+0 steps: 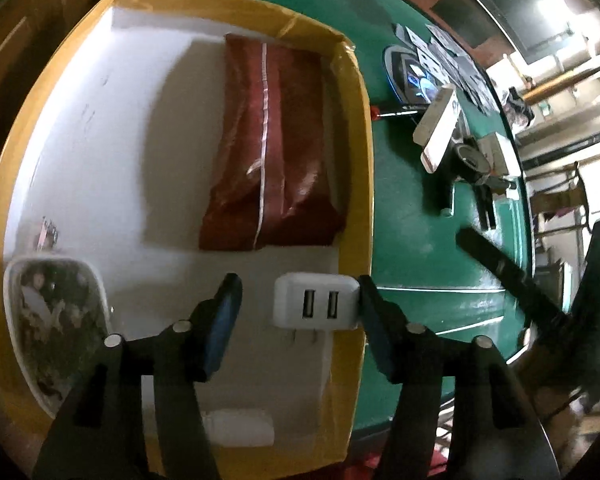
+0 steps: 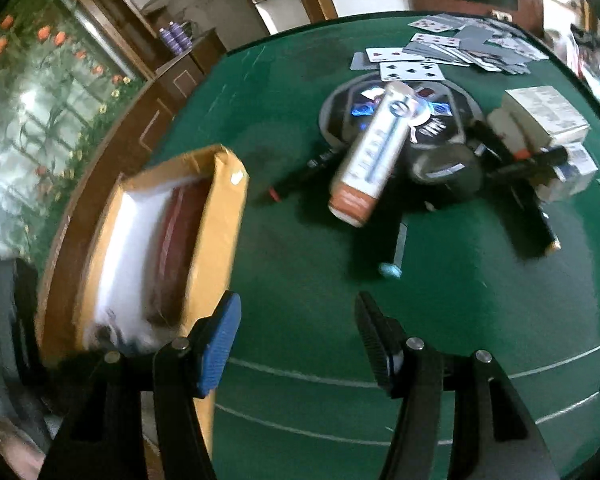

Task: Organize objects
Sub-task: 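Open the left tool to drop the charger into the tray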

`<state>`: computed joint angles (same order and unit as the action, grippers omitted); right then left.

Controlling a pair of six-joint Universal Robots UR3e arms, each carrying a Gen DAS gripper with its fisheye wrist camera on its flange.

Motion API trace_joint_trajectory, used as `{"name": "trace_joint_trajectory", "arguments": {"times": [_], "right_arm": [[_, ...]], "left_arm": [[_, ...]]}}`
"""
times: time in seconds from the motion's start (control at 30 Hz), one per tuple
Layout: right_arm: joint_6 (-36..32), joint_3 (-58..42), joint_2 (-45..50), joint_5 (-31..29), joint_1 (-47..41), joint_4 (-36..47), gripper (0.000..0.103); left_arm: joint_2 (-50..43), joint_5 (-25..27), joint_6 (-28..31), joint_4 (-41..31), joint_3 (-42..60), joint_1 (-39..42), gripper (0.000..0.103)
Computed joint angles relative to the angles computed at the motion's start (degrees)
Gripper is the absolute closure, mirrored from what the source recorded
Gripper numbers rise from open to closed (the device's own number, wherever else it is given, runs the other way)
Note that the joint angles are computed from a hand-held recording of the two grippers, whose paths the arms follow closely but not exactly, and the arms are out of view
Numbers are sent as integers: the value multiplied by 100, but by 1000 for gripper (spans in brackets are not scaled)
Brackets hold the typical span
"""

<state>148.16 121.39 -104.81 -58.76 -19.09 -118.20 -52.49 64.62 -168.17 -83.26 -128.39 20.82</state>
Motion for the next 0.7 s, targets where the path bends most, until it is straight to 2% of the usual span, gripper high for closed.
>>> {"name": "trace_joint_trajectory", "arguments": {"times": [0.13, 0.23, 0.33, 0.4, 0.47, 0.6, 0.7], "right_arm": [[-770, 591, -722, 97, -639, 327, 35], [-1187, 808, -1027, 171, -1144, 699, 35], [-1291, 877, -1067, 172, -1416, 829, 35], [-1277, 852, -1026, 175, -1546, 923, 35], [-1338, 835, -1069, 218, -1667, 1049, 35], [-1505, 831, -1204, 291, -1868, 1209, 26], [-1626, 820, -1258, 287, -2006, 1331, 26]], "left_arm": [[314, 159, 50, -336, 196, 211, 44], [352, 259, -145, -170, 422, 110, 44], [125, 262, -428, 144, 688, -169, 44], [-320, 370, -862, 706, 841, -678, 44], [-623, 454, -1053, 988, 967, -1028, 44], [-1326, 636, -1390, 1417, 1274, -1721, 44], [-1925, 808, -1561, 1721, 1570, -2215, 44]]}}
